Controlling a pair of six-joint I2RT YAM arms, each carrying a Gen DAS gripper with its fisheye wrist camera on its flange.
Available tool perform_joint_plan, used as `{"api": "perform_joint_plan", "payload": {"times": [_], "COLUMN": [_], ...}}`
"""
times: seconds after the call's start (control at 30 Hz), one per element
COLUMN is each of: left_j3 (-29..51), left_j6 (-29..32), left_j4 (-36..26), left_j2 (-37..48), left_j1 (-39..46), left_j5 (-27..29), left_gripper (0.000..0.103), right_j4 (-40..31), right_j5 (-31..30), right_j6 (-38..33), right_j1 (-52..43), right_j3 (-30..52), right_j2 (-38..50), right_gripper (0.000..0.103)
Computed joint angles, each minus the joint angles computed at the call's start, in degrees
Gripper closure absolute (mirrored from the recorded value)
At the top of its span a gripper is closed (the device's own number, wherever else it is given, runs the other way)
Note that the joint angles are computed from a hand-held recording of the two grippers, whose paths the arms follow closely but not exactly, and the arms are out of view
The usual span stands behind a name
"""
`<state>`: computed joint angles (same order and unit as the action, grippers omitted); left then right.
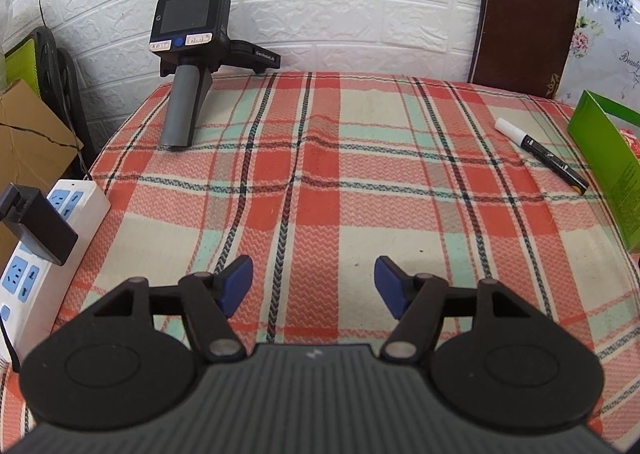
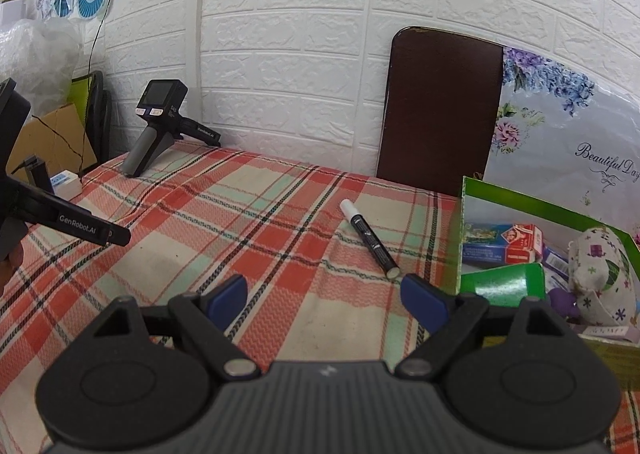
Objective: Organize objects
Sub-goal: 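Lower the right gripper around the white-capped black marker and close it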
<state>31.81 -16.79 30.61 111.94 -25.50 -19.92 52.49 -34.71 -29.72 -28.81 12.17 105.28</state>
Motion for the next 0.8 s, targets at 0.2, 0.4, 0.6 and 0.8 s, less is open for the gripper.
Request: {"api": "perform_joint_plan", "payload": {"times": [0.2,0.4,0.6,0.8], "left_j3": [1.52,3.78,5.26,5.91], "left_j6": [0.62,0.53,0.33,0.20], "left_j4": [0.09,-0.23,0.18,0.73], "left_j2": [2.50,5.94,7.33,8.23], "left_j1": [1.41,2.92,3.62,3.78], "left_j5": [0.75,1.70,2.13,2.07], "left_gripper": [0.034,0.034,0.032,0.030], "right_j4": [1.61,0.32,-4.01,-23.78], "right_j5": [2.80,5.57,10.35,15.23], "right_j6": [0.41,-0.70,-3.44,0.22], "right_j1": [3.05,6.93,11.56,14.63], "right_j3": [3.30,8.40,17.00,36.12], "right_j2": [5.19,9.57,12.45,17.50], "right_gripper": [0.017,0.028,0.036,0.036]}}
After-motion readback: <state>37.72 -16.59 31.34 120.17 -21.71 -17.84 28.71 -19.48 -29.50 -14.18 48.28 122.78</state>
